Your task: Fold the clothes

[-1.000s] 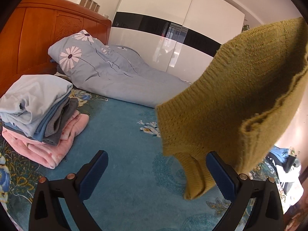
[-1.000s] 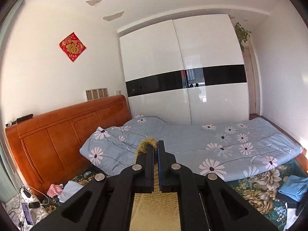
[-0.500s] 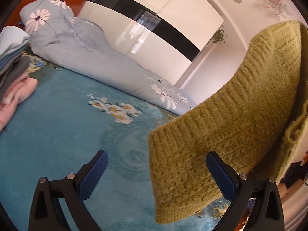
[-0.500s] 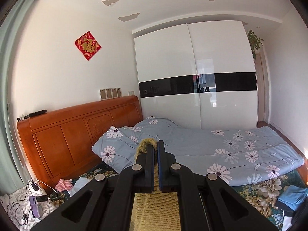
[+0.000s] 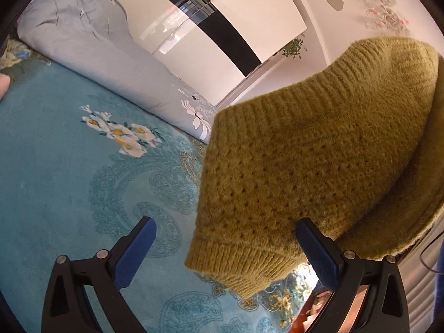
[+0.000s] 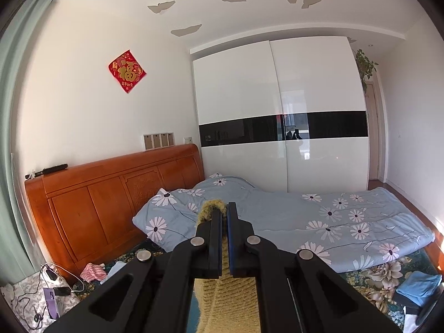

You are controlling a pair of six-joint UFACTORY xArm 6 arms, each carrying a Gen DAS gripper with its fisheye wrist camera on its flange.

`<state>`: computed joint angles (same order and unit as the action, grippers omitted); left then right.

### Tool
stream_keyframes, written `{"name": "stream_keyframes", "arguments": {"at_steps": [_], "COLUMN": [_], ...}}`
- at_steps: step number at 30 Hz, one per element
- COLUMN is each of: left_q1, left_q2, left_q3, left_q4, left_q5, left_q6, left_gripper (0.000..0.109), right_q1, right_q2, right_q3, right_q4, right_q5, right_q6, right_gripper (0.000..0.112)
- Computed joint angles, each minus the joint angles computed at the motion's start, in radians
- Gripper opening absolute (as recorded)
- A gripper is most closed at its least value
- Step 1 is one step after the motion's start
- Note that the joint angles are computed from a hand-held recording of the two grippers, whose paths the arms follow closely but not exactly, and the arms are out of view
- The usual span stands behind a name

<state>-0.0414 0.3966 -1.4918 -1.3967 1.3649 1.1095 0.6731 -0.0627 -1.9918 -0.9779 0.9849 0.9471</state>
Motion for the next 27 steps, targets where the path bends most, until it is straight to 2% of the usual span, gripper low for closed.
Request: {"name": "stream_keyframes", "arguments": {"at_steps": [3,5,7,8,10,13,19,24,27], "left_q1": [0.029,0.032,0.026,0.023,0.014,-0.007,-0.04,0.002,0.015], "left_q2": [0.053,0.073,0.076,0.077,0.078,0.055,-0.038,-0.063,-0.058], "left_q3": [-0.042,-0.06,-0.066,-0.068,-0.069,-0.047,0.01,-0.091,-0.184], "left_q4": [-0.031,-0.036,-0.026,-0.02,-0.004,0.022,0.056,0.052,0.057], "left_q5": [0.103,0.128,0.122,0.119,0.119,0.095,-0.084,-0.246,-0.328], "left_q6": [-0.043,-0.061,-0.075,-0.08,-0.085,-0.081,-0.038,-0.054,-0.065], "left_gripper": [0.102,0.097,0.076,0.071,0.039,0.016,0.011,0.011,0.011], "right_q1": [-0.005,-0.02,-0.033,-0.039,-0.051,-0.074,-0.114,-0.159,-0.226], "right_q2": [-0.011,-0.031,-0.046,-0.054,-0.077,-0.114,-0.175,-0.275,-0.36], "right_q3": [0.016,0.047,0.071,0.085,0.118,0.168,0.255,0.381,0.494], "right_q4": [-0.003,0.009,0.02,0.023,0.028,0.038,0.075,0.071,0.1], "right_q5": [-0.011,-0.03,-0.037,-0.038,-0.045,-0.063,-0.071,-0.136,-0.195], "right_q6": [0.003,0.017,0.024,0.027,0.037,0.056,0.061,0.094,0.131], "right_gripper": [0.003,0.003,0.003,0.003,0.003,0.003,0.003,0.003,0.003]}}
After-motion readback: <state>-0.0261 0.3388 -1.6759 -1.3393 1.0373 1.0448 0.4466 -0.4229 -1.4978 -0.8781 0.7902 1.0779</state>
